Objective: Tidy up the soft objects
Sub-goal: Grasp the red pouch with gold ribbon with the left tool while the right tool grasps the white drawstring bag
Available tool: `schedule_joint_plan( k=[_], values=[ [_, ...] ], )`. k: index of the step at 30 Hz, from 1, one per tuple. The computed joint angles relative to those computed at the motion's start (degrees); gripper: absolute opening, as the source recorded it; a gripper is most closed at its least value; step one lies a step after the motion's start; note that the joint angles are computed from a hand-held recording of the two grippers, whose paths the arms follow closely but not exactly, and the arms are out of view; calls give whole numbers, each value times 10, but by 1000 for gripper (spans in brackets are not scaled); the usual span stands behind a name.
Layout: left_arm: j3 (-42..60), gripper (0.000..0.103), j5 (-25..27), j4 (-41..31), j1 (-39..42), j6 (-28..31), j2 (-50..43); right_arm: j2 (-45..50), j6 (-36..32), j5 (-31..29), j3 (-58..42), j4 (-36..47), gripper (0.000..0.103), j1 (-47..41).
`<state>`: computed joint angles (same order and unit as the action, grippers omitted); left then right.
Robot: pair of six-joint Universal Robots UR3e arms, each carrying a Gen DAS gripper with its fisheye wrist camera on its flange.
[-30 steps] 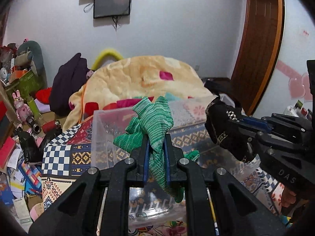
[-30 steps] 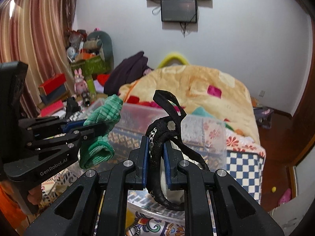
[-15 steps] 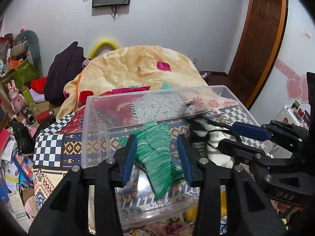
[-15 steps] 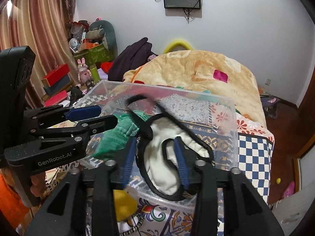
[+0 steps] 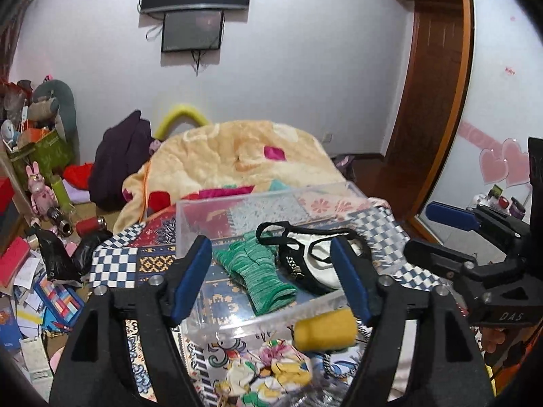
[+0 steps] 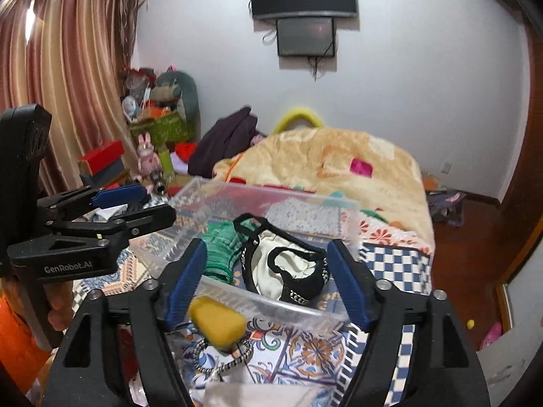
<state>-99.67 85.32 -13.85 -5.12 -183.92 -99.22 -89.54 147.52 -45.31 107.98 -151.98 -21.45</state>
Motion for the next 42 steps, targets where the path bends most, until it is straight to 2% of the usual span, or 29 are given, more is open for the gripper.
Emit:
schedule_joint_plan(
  k=[2, 5, 7, 14, 17, 20, 29, 36, 39, 42],
  values=[
    [-25, 83, 3, 10, -2, -3, 29, -27, -2, 22, 20, 1, 82, -22],
    [-77, 97, -1, 29, 0, -13, 82, -71, -1, 51, 62, -4, 89, -55],
    [-105, 100, -5, 33, 4, -17, 111, -95, -14, 64, 84, 10, 89, -72],
    [-196, 101, -3, 15, 8, -18, 183, -153, -72, 51, 154, 52, 90, -84],
    [-231, 101, 15, 16, -1, -19, 190, -163, -84, 40, 176, 64, 90, -82],
    [-266, 101, 10, 10, 2, -19, 198, -180, -110, 31, 205, 93, 90, -92],
    [-353, 101, -7, 6, 31, -28, 207, -117, -104, -40, 231, 89, 90, -81],
    [-387, 101, -8, 20, 41, -36, 180, -85, -111, -62, 237, 83, 90, -74],
    [-400, 96, 0, 43, 36, -41, 168, -83, -114, -68, 240, 83, 83, -70],
    [-398, 85, 40, 67, 6, -38, 150, -92, -114, -74, 258, 57, 71, -63]
  ],
)
